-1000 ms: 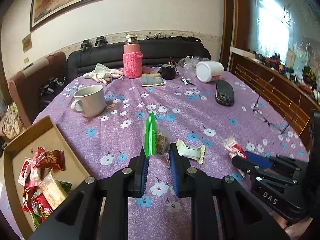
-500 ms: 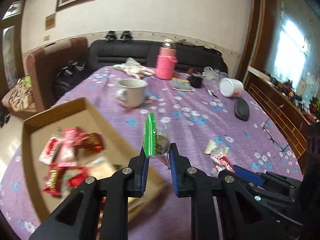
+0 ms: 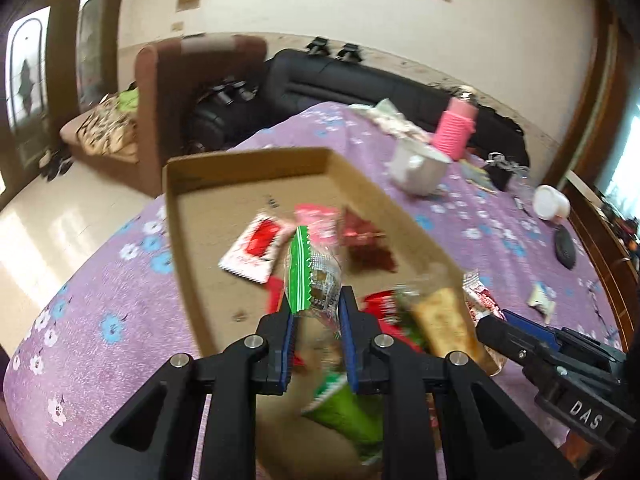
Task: Organize snacks
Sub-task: 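Carry both held packets over the cardboard box tray, then open both tools to drop the packets into the cardboard box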
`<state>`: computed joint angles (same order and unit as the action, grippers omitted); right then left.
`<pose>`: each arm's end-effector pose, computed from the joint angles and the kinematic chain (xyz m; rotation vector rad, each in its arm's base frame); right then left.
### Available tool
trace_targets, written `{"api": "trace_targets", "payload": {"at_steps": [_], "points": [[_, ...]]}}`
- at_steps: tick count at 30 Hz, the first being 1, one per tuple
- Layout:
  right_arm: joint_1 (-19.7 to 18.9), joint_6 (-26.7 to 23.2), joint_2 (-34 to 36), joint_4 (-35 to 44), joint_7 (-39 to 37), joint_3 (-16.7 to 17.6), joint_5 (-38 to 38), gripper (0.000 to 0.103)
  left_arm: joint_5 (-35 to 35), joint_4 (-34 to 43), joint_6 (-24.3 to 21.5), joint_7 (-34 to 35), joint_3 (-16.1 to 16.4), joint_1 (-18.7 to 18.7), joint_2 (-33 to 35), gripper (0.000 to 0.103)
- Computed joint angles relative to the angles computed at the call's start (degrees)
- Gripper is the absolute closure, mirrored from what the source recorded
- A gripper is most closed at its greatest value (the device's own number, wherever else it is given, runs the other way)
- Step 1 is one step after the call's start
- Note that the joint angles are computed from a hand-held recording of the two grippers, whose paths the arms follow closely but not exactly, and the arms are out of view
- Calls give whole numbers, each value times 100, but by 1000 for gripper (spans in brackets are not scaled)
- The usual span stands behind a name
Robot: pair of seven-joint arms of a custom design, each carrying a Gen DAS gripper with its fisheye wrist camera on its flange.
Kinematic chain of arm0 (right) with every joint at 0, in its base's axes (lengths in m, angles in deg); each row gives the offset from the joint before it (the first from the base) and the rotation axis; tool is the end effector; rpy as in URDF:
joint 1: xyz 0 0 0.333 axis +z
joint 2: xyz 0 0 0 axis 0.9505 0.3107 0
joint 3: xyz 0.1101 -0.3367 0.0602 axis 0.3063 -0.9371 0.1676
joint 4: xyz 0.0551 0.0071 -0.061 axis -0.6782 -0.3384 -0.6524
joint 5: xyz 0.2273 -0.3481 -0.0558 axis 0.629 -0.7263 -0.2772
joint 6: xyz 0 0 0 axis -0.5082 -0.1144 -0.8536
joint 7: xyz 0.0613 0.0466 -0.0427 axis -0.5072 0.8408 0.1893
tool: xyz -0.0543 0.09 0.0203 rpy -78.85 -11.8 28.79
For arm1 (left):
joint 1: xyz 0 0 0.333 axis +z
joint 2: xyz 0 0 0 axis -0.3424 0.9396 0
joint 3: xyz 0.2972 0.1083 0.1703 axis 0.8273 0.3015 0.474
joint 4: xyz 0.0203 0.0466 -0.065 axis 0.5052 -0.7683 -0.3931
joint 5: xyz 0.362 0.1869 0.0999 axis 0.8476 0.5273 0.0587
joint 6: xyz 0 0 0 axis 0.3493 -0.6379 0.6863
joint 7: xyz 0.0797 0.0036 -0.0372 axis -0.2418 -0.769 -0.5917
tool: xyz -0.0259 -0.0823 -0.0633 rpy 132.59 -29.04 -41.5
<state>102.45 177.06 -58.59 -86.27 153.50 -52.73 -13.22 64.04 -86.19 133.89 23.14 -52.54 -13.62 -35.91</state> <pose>0.6276 0.2179 0.3544 -1.5772 1.7848 -0.4567 0.6696 -0.1961 0.3739 -1.6488 2.0261 -1.0566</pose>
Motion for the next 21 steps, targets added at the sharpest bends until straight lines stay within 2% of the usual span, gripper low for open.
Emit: {"api": "trace_targets", "payload": {"at_steps": [1,3,5,7,9,10,12,13,15,16,17,18,20,21], "points": [[-110,-90,120,167,-7,144,-16,76,-7,42,-25,-49,146,-109,30,84],[36,-156,292,382,20,4,-68,76,-30,121,-100,-192,479,-401,64,84],[-27,-238,412,538,47,112,-122,76,-23,199,-205,-310,771,-668,87,84],[62,-235,587,691,123,18,-168,76,29,221,-231,-513,1266,-1109,65,84],[356,-111,680,690,199,-289,-191,76,25,249,-254,-584,1364,-1182,80,84],[402,-2,702,653,195,-337,-188,76,90,240,-223,-721,1588,-1370,65,84],[312,122,686,595,118,-242,-163,76,249,206,-119,-1027,2330,-2034,29,84],[374,172,692,571,56,-305,-135,76,329,189,-66,-1110,2528,-2219,24,83],[738,232,743,539,-58,-653,18,75,501,177,-1,-1335,3203,-2855,41,84],[1050,230,799,534,-138,-964,125,75,585,169,24,-1431,3526,-3158,59,84],[1232,221,820,521,-192,-1127,223,75,646,178,30,-1477,3666,-3285,73,84],[1307,221,832,517,-239,-1196,296,75,700,168,67,-1567,3939,-3535,94,84],[1284,250,815,496,-327,-1163,391,75,749,195,79,-1700,4294,-3852,148,84],[1271,264,812,491,-370,-1148,436,75,772,206,64,-1723,4320,-3872,156,83]]}}
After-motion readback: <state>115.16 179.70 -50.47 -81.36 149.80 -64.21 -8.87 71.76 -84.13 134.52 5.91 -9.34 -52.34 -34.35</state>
